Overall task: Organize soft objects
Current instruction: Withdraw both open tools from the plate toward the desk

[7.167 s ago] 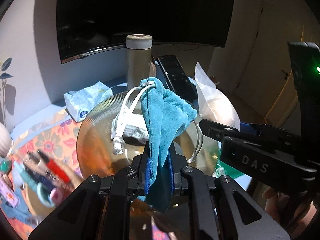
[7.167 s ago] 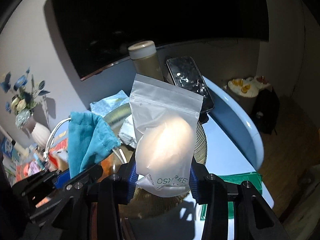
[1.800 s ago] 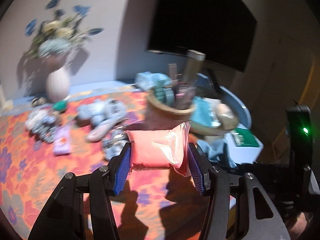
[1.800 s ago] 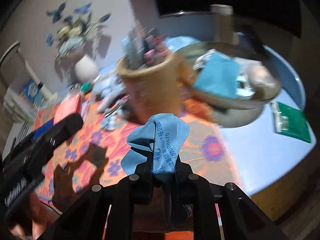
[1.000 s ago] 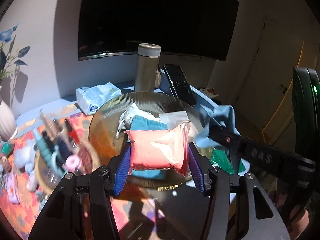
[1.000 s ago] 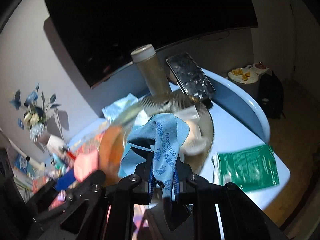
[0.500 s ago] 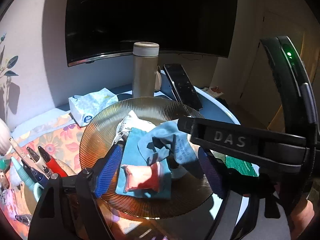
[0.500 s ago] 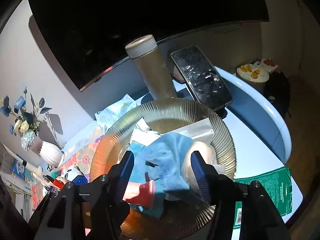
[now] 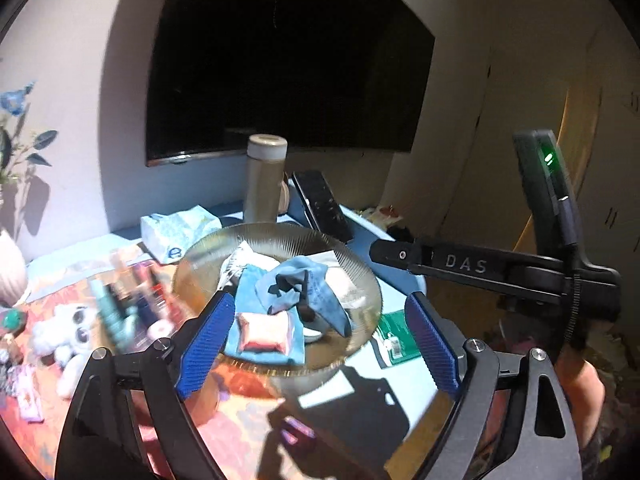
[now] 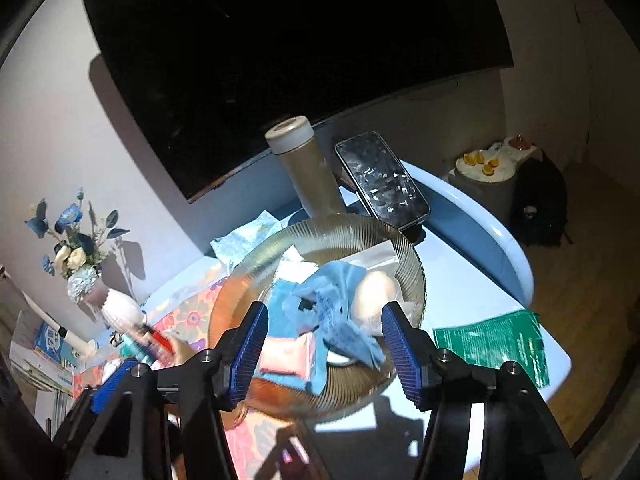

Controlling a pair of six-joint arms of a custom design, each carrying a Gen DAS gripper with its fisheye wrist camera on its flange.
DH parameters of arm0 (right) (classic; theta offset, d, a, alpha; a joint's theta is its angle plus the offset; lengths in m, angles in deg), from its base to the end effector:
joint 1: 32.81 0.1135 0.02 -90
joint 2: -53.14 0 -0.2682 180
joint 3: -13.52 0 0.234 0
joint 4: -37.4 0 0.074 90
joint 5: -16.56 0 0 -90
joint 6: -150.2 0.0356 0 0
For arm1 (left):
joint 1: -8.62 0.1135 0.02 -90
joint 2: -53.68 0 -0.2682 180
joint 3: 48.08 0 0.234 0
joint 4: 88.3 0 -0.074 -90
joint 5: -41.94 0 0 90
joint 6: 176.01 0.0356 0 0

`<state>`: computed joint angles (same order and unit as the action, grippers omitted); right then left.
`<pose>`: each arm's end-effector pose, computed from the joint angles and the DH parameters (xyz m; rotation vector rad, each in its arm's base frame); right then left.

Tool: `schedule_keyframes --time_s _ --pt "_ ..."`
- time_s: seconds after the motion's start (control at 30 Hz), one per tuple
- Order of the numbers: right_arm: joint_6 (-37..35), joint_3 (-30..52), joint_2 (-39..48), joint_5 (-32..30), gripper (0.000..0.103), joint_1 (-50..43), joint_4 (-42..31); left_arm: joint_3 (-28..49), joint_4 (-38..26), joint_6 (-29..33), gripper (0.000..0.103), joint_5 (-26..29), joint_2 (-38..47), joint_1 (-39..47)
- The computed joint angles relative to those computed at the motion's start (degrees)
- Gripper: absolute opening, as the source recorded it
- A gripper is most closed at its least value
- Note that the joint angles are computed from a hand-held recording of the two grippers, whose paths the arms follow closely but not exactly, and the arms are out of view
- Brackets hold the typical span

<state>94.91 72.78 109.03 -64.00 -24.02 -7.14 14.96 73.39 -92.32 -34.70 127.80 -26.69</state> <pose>0.1840 0.0226 0.2775 0.5958 2.2073 0.2091 0.2163 -0.1633 0.2732 0.6766 2.0321 -0.6776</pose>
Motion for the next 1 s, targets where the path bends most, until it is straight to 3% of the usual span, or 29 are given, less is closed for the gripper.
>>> schedule_keyframes --time_s 0.23,0.43,0.57,0.77,1.0 --pt "7.5 -1.2 -0.2 9.7 0.058 16.9 -6.5 -6.4 -9.7 3.0 0.087 3.8 -13.4 11.2" --pt "12.9 -3.2 10.0 11.2 0.058 30.2 -3.7 -7.6 -16.3 9.2 0.087 12.7 -14.6 29.3" --pt "12.0 0.7 18.5 11.0 0.058 36.9 -1.6 -5.9 -19.6 15.7 0.087 17.3 -11.7 43.8" --pt "7.8 11.5 31.4 10.9 0.058 44.1 0.3 1.2 -23.0 22.5 0.087 17.0 -1.9 59.8" --pt "2.2 25.6 47.4 7.5 0.058 46.4 3.3 7.3 -20.2 25.6 0.087 16.3 10.0 68.3"
